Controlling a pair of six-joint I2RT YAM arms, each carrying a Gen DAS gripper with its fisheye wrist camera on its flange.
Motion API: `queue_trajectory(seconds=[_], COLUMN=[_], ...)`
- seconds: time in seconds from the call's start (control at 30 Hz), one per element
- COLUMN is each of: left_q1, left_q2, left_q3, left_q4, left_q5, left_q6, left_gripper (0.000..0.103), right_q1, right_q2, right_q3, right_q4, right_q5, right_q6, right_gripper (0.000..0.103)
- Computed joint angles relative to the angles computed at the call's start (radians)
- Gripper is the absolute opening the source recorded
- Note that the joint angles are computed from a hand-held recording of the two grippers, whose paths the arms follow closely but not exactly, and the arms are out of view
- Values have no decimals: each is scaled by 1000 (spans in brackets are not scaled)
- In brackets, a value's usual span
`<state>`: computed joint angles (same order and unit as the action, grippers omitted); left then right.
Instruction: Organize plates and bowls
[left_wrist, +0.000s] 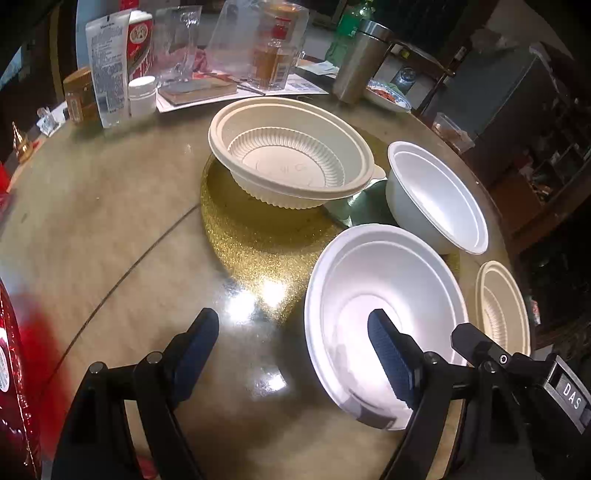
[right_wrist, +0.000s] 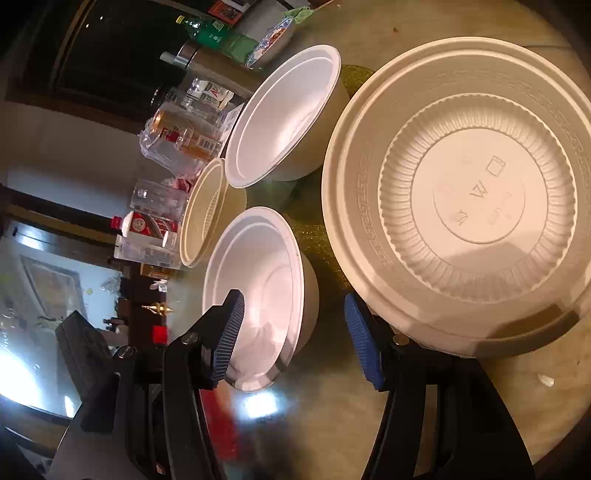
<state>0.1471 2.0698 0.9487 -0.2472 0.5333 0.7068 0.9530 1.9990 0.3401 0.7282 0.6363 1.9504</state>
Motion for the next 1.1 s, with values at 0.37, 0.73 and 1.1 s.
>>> queue_trajectory(seconds=[0.37,0.73,1.1], left_q1=[-29,-54,-54], left_q2=[-21,-30,-45], left_q3=[-98,-136,-146], left_q4=[188,236,222], left_q5=[-48,-81,-76], left_q6=[-12,31,63], left_gripper=[74,33,15], right_q1=[-25,-17,-14], right_q2=[14,9,-3], right_q3=[66,71,90], right_q4=[-119,-141,-188], right_q5=[-55,-42,-42], right_q6=[-65,-82,-82], right_gripper=[26,14,13])
